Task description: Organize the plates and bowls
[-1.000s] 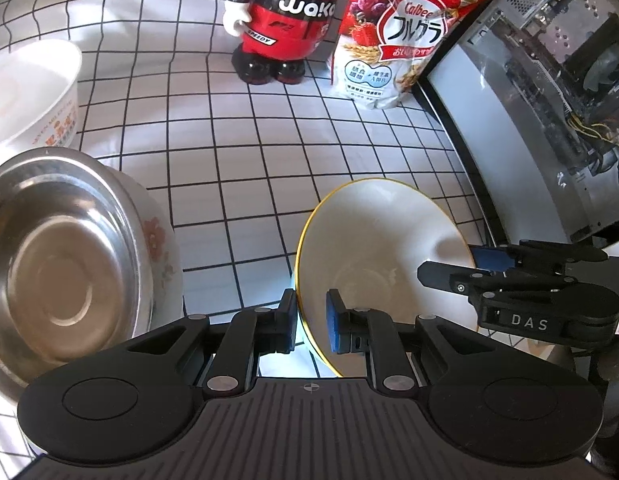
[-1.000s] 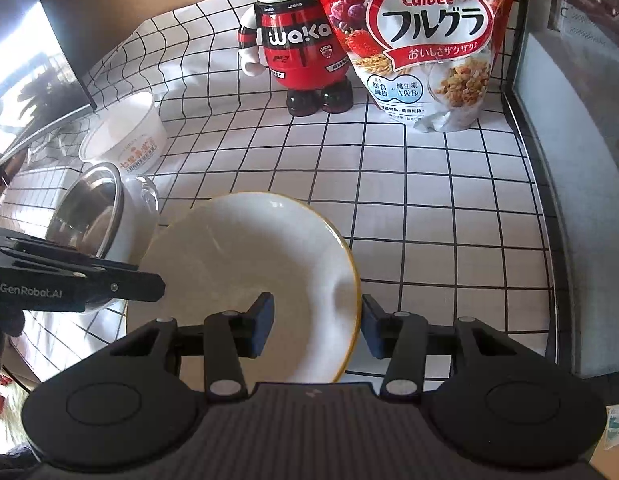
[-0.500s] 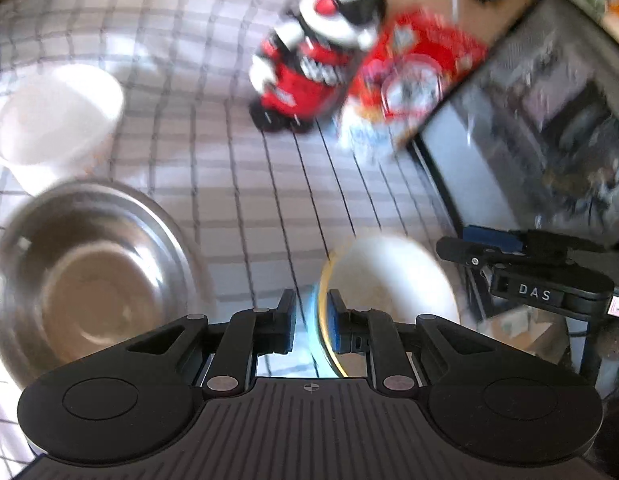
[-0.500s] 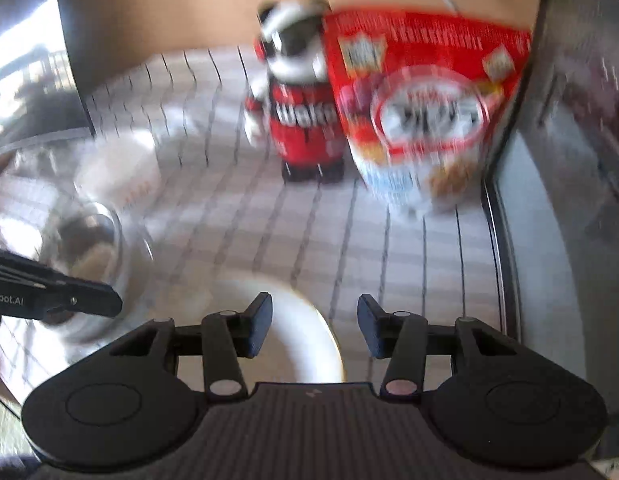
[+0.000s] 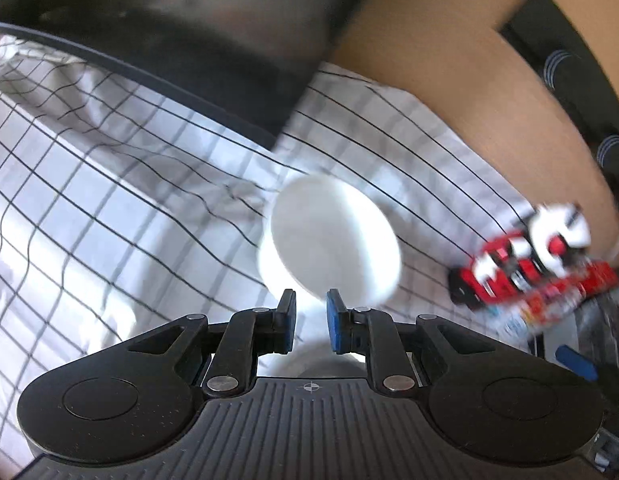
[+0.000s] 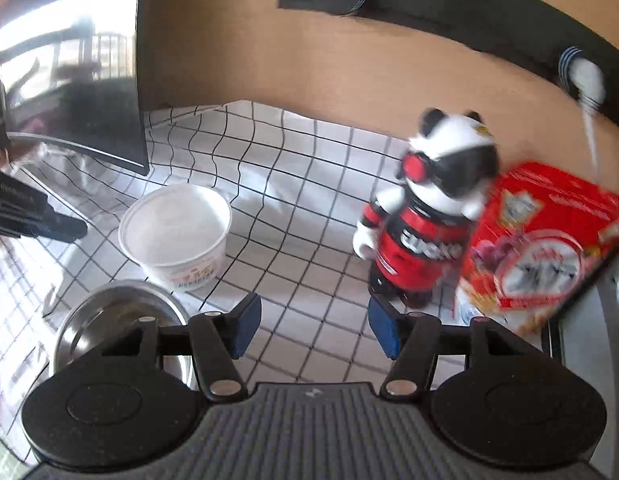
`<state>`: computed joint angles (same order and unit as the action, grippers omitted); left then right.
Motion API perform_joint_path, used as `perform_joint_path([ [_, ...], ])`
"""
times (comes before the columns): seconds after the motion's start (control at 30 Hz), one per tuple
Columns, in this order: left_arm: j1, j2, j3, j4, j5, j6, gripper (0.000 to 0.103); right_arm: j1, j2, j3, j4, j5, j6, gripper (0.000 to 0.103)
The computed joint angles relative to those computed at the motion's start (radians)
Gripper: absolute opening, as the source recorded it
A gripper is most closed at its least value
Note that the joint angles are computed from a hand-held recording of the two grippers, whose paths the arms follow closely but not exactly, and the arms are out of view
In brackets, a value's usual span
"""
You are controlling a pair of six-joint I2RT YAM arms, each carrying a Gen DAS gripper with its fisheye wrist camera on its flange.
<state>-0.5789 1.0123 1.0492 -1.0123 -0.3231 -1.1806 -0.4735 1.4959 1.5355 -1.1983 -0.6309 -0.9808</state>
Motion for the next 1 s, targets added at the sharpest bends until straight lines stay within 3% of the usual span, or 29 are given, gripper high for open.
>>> perform_joint_path([
  [0.07, 0.131, -0.014, -0.043, 0.063, 0.094, 0.087, 0.018, 0.08, 0.035, 0.026, -0.001, 0.03, 0.06, 0.06],
  [0.13, 0.259, 0.004, -0.075, 0.124, 0.19, 0.163, 0.018, 0.148, 0.125, 0.12, -0.085, 0.03, 0.109, 0.06],
  [0.27, 0.4, 0.047, -0.11, 0.2, 0.231, 0.234, 0.018, 0.277, 0.415, 0.408, -0.297, 0.008, 0.329, 0.06],
  [0.37, 0.48, 0.099, -0.132, 0.275, 0.299, 0.302, 0.018, 0.37, 0.539, 0.486, -0.262, 0.028, 0.523, 0.06],
  [0.5, 0.536, 0.15, -0.173, 0.372, 0.391, 0.341, 0.019, 0.458, 0.563, 0.394, -0.125, 0.083, 0.648, 0.058],
  [0.67, 0.547, 0.214, -0.2, 0.428, 0.452, 0.393, 0.021, 0.517, 0.563, 0.302, -0.057, 0.123, 0.726, 0.044],
  [0.83, 0.516, 0.311, -0.192, 0.451, 0.484, 0.436, 0.021, 0.54, 0.547, 0.225, -0.016, 0.165, 0.775, 0.026],
  [0.93, 0.496, 0.357, -0.162, 0.449, 0.479, 0.443, 0.02, 0.525, 0.51, 0.174, 0.017, 0.163, 0.801, 0.023],
  [1.0, 0.484, 0.312, -0.169, 0.476, 0.478, 0.438, 0.021, 0.506, 0.463, 0.146, 0.042, 0.151, 0.803, 0.023],
])
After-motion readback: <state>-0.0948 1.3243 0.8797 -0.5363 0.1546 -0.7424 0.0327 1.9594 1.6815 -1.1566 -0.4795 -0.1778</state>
